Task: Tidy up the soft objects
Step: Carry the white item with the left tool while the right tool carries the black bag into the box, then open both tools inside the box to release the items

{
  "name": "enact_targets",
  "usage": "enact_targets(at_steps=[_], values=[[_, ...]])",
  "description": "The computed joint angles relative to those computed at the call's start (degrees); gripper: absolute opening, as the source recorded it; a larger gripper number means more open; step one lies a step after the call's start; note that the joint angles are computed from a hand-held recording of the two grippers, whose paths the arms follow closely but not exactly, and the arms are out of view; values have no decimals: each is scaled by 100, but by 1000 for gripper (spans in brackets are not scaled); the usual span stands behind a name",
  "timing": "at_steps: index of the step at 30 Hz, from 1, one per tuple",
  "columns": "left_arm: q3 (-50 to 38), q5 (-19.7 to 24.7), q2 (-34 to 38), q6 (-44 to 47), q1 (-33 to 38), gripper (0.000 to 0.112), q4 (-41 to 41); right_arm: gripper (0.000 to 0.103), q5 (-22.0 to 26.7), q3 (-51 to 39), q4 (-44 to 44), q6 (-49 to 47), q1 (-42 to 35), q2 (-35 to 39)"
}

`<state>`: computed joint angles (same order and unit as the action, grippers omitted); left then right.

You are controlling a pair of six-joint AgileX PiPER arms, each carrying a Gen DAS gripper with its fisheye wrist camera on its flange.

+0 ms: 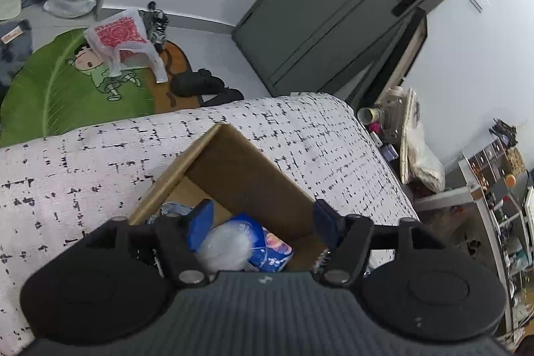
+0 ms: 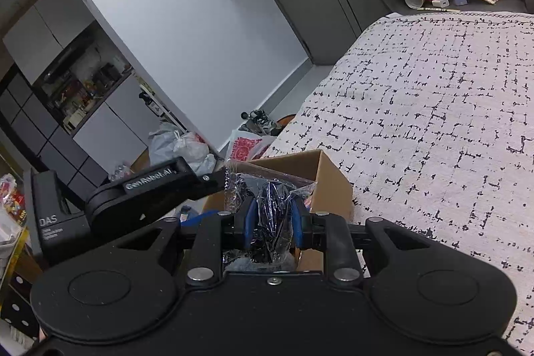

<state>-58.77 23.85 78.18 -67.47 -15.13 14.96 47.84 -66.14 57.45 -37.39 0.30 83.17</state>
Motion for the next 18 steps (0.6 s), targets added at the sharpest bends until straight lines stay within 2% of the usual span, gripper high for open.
enact_targets(at_steps=[2, 7, 13, 16, 18], values=[[26, 91, -32, -220, -9, 76, 165, 23, -40, 11, 21, 11, 68, 65], [170, 324, -283, -377, 55, 76, 185, 23, -118, 31, 14, 193, 274, 167], [361, 351, -560, 20, 180, 76, -314, 23, -153, 89, 161, 260, 456, 139], [444, 389, -719, -130, 161, 76, -176, 23, -223, 99, 127, 407, 561, 112], [455, 462, -812, -555, 67, 77, 295, 23, -222, 116, 145, 493, 594, 105]])
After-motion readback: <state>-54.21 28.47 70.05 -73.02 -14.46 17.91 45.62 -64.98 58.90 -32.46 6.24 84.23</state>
